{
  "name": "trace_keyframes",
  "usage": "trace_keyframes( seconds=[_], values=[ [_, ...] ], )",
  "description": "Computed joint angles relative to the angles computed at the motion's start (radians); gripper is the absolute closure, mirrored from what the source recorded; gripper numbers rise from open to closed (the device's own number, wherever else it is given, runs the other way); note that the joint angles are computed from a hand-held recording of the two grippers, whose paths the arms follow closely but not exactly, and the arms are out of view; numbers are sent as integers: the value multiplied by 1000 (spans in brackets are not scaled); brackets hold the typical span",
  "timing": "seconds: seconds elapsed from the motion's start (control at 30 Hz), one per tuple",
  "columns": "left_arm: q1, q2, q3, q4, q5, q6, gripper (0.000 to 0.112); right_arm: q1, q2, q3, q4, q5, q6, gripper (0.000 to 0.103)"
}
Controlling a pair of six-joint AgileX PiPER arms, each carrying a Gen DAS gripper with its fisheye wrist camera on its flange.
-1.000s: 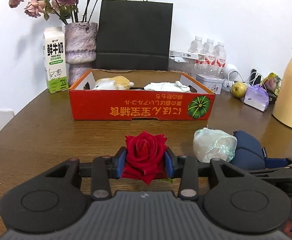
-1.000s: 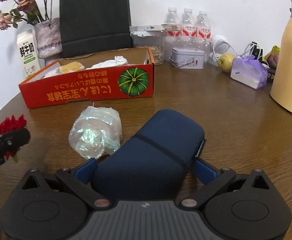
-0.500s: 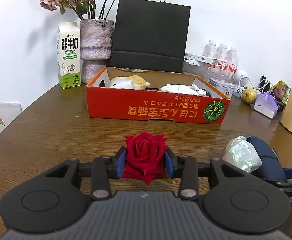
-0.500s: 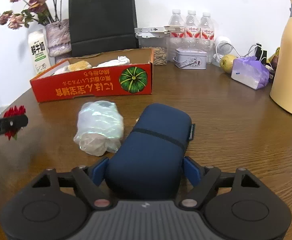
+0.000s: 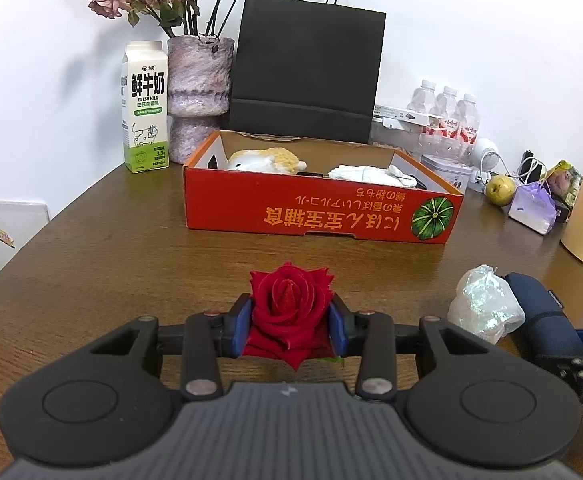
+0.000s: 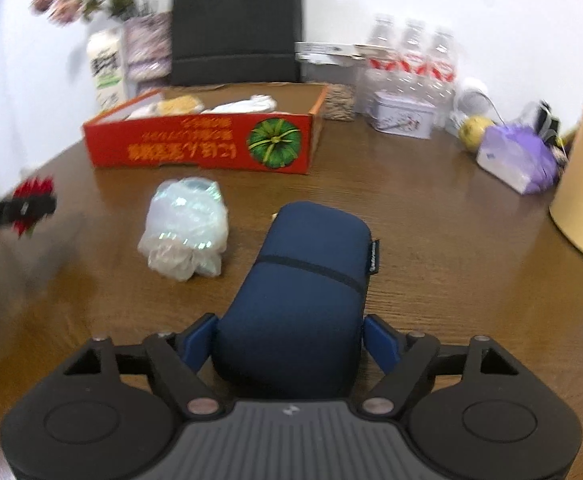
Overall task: Organize objects
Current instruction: 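Grasp the navy blue glasses case with the right gripper and lift it, then carry the rose and navy case over the red box with both grippers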
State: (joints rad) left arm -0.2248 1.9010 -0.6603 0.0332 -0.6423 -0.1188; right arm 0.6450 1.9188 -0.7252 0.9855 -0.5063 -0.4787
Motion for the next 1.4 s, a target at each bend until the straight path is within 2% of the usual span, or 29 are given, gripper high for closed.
trace_keyframes(
  seconds=[0.3,0.37,0.4,0.53,0.67,0.97,1.17,1.4],
  values=[
    [4,-8,15,46,-10,-27,72,59,96,-116,256,-85,-87,21],
    [11,-12,24,69,-25,-47,72,70,112,-134,296,-109,-121,25],
    [15,-16,32,85,-38,-59,72,76,114,-131,295,-124,-112,30],
    [9,-20,42,85,-56,-52,72,74,106,-88,201,-146,1,34],
    [9,-22,48,82,-68,-53,72,122,112,-61,191,-230,40,37],
    [10,-33,78,69,-106,-45,72,226,107,-7,211,-407,97,40],
    [-1,-36,93,29,-120,-18,72,284,101,15,218,-486,114,40],
    [-31,-51,100,-41,-121,25,72,315,76,30,183,-518,132,40]
  ],
)
